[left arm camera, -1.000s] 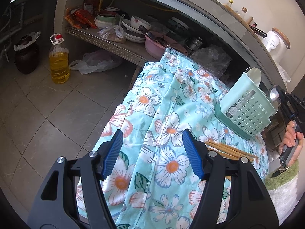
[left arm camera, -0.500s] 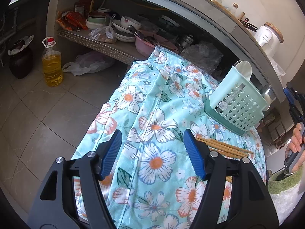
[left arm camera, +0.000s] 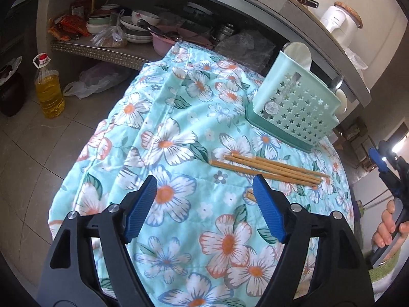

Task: Organize utensils
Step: 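Move both tools down to the wooden chopsticks on the quilt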

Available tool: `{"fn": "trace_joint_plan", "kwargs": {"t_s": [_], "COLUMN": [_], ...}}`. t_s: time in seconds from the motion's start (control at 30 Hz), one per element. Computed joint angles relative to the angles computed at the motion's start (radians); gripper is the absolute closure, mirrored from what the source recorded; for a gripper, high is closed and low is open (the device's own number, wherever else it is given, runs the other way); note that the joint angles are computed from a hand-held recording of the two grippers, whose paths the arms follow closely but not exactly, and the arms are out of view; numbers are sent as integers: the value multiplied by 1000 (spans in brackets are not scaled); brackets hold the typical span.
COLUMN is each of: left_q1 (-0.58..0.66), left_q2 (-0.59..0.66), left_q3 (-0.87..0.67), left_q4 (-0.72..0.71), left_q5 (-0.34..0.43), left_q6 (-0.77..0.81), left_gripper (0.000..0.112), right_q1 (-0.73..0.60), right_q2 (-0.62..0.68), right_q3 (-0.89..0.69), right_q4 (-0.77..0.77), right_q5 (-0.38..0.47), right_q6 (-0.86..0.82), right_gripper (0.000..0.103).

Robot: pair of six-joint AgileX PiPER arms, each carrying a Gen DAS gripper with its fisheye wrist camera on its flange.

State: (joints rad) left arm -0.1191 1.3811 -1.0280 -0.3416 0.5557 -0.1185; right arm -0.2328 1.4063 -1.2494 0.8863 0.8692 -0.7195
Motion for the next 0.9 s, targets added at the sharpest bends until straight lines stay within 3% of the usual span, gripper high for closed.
{"fn": "trace_joint_plan", "kwargs": {"t_s": [0.3, 0.43, 0.67, 0.9], "left_q1": [-172, -196, -135, -105], "left_q2": [132, 146, 107, 83], "left_q3": [-74, -68, -2, 33], "left_q4": [130, 161, -5, -145], "left_q5": [98, 72, -2, -6], "left_q6": [-71, -104, -42, 22], "left_gripper": [26, 18, 18, 18], "right_q1": [118, 115, 53, 48], "right_q2": [64, 131, 145, 158], "right_q3": [116, 119, 152, 132], "right_q4": [-252, -269, -94, -98], "right_q5": [-48, -13, 32, 56], "right_q6": [253, 300, 132, 136], "right_gripper": [26, 25, 8, 6]}}
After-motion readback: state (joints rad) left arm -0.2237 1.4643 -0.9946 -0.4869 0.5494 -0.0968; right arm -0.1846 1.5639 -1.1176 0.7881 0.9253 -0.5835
